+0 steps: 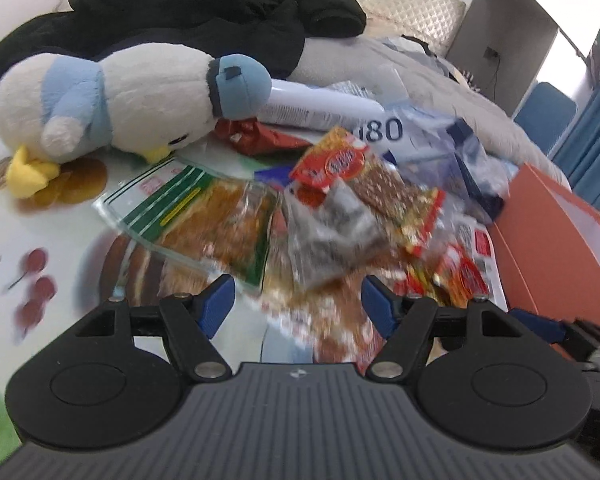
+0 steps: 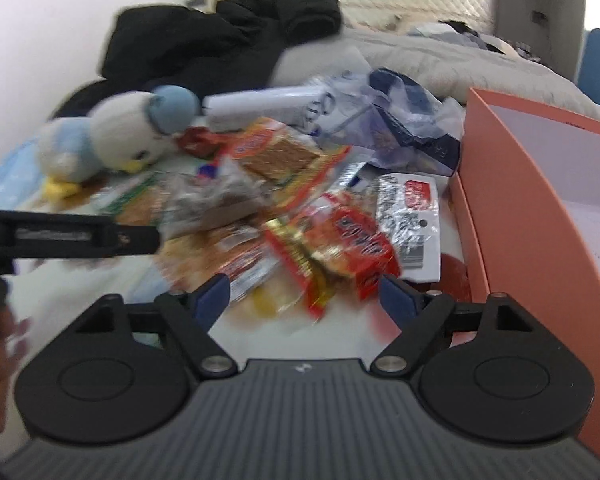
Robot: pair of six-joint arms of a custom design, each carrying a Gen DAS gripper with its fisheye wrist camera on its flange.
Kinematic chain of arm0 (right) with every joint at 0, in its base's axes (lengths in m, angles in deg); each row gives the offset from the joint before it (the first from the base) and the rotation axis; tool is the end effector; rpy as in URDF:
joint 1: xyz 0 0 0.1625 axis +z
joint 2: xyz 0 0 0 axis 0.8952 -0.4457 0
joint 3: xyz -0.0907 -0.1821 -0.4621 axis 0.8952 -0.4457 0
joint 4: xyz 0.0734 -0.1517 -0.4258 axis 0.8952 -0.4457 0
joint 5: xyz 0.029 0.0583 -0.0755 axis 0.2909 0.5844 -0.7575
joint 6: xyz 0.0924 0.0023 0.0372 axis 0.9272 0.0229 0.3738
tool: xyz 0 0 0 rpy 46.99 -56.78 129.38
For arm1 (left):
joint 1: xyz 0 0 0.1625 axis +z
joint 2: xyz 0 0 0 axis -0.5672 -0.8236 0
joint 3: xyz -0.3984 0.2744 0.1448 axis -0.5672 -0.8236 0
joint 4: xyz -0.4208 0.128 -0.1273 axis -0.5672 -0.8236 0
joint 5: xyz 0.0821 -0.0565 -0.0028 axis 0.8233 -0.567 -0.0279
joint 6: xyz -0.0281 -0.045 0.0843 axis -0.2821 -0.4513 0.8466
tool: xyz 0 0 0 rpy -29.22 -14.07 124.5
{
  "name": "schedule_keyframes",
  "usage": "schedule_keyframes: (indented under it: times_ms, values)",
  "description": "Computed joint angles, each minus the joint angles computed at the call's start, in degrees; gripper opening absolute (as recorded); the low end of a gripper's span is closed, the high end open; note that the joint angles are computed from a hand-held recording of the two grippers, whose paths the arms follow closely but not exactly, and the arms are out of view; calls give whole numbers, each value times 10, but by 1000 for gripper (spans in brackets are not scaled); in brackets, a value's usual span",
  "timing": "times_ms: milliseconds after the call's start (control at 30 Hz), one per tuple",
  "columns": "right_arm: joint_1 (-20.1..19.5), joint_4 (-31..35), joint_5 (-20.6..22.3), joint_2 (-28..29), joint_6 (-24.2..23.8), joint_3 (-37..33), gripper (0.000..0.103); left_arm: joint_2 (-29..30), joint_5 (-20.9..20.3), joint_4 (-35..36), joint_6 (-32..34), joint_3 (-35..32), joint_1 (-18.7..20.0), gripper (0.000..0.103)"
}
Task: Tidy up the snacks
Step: 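Grasp the red-and-orange snack bag with right while left reaches the pile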
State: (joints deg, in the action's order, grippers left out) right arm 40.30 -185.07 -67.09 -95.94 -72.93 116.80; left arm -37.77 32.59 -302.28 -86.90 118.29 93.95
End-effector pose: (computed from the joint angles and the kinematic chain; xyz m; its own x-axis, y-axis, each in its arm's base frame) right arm 0.2336 -0.4782 -0.0483 -0.5678 -0.6488 0.5067 -0.8199 0.5005 -0.2779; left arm 0.0197 -0.4053 0.1764 -0.7711 -0.5206 -0.3666 0.0996 0.4701 -0.8770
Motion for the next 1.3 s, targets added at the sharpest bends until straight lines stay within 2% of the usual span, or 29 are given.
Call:
schedule_keyframes:
  times_ms: [100, 200, 233, 267, 333, 400, 467, 500, 600, 700, 800, 867, 900, 1100, 1200, 1300]
  values:
    - [7, 7, -24, 26, 0, -40, 83, 4, -27, -34, 51, -28, 31, 74]
    - [8, -2, -40, 49, -40, -70, 83, 8, -50, -44, 74, -45, 52, 74]
    - [9, -6, -48, 57, -49, -79, 87, 9, -60, -45, 80, -51, 59, 74]
    - [9, -5, -53, 62, -51, -87, 97, 11, -68, -48, 87, -54, 64, 74]
    - [4, -2, -46, 66, -44, -94, 103, 15, -79, -53, 106, -64, 72, 73]
    - [-1, 28, -43, 63, -26, -101, 103, 14, -86, -48, 111, -69, 76, 68]
    - [-8, 59, -26, 53, -1, -100, 103, 10, -97, -40, 109, -71, 79, 55]
    - [-10, 62, -22, 51, 4, -99, 103, 9, -102, -39, 109, -71, 80, 52]
    - [-8, 52, -24, 51, -11, -94, 96, 12, -93, -44, 112, -69, 74, 47]
    - [-6, 48, -24, 46, -9, -85, 80, 13, -85, -45, 100, -63, 66, 43]
    - [-7, 48, -21, 37, -7, -74, 75, 12, -74, -39, 82, -54, 54, 42]
    - [-7, 47, -17, 29, -10, -65, 59, 11, -63, -34, 64, -43, 43, 41]
    - [-7, 43, -18, 26, -11, -60, 56, 10, -59, -31, 54, -37, 38, 41]
    - [-9, 34, -13, 7, -9, -23, 47, 10, -14, -3, -55, 16, -14, 40]
    - [-11, 24, -8, -5, -9, 2, 45, 8, 12, 33, -145, 54, -52, 40]
    - [-12, 11, -8, -14, -12, 25, 44, 0, 35, 102, -258, 91, -93, 40]
